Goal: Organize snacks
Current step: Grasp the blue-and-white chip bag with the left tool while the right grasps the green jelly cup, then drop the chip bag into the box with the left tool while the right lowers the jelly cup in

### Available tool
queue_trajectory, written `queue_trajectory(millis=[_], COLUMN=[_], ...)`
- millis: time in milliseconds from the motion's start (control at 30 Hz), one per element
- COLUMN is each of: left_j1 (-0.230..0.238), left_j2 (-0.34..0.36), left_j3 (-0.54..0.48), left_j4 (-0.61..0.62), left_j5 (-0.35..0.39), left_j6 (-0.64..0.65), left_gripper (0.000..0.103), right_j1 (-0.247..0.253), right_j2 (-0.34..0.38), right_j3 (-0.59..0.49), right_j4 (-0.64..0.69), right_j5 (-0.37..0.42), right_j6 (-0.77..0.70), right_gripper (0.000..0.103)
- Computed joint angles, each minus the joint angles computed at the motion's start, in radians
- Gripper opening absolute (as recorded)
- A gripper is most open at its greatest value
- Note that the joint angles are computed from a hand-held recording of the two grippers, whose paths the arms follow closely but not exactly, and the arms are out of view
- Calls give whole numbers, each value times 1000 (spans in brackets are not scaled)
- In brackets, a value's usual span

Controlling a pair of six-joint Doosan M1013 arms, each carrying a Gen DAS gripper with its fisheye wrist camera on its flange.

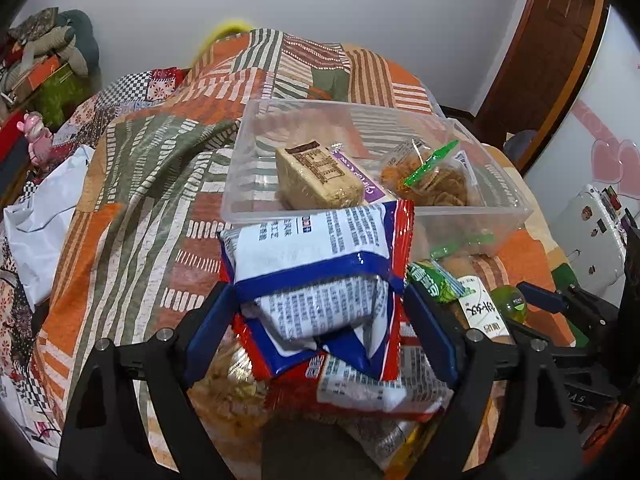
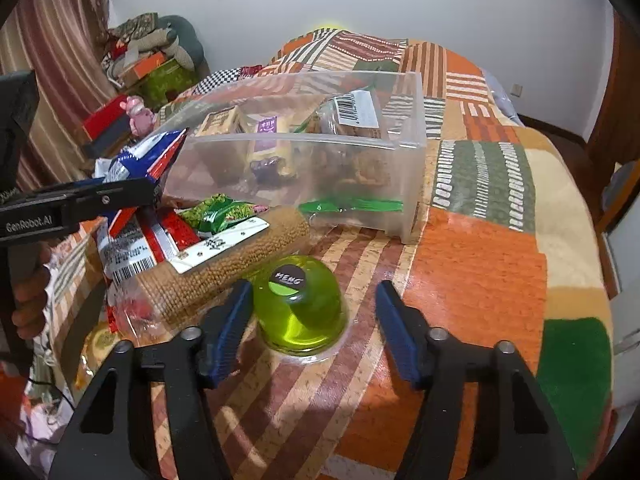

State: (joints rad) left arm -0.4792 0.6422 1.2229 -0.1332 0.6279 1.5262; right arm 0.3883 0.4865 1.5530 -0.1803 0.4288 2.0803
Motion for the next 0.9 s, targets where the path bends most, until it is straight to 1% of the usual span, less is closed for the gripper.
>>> queue_trajectory(millis=[33,67,167,233,300,367,400,533,567,667,833,900], left_j1=[0,-1,-5,-4,-1,-1,-1,2,5,10,4,2], left_j2=[2,5,13,19,18,14,13,3,-1,-16,-49,-58], left_j3=[-2,-4,-11,-15,-7,2,4,26,32,56,93,101], left_j4=[2,9,41,38,30,43,42,63,52,27,73,89], left_j5=[-1,-3,1,6,-15,-37,-40,-65,-73,-98,-141,-155], left_j6=[-1,-4,-20,-21,-28,-48,-47,-69,-57,-39,-70,-78], left_gripper=[89,89,90,90,89,83,82,64,62,60,60,60], right_j1=[-2,-5,-5,-4,-3,-2,0,-1,-1,0,1,2], right_j2=[0,1,1,-2,-3,-4,-6,-11,-14,-24,-39,-47], right_j3=[0,0,2,7,9,9,11,16,19,30,40,43], right_j4=[14,27,4,-1,-14,-32,-50,-77,-85,-134,-189,-231], right_j5=[-3,-4,-9,-17,-21,-22,-22,-26,-29,-43,-61,-68], right_j6=[-6,-14,16,22,36,55,74,110,123,179,246,287], right_gripper=[46,44,44,43,43,43,43,43,43,43,43,43])
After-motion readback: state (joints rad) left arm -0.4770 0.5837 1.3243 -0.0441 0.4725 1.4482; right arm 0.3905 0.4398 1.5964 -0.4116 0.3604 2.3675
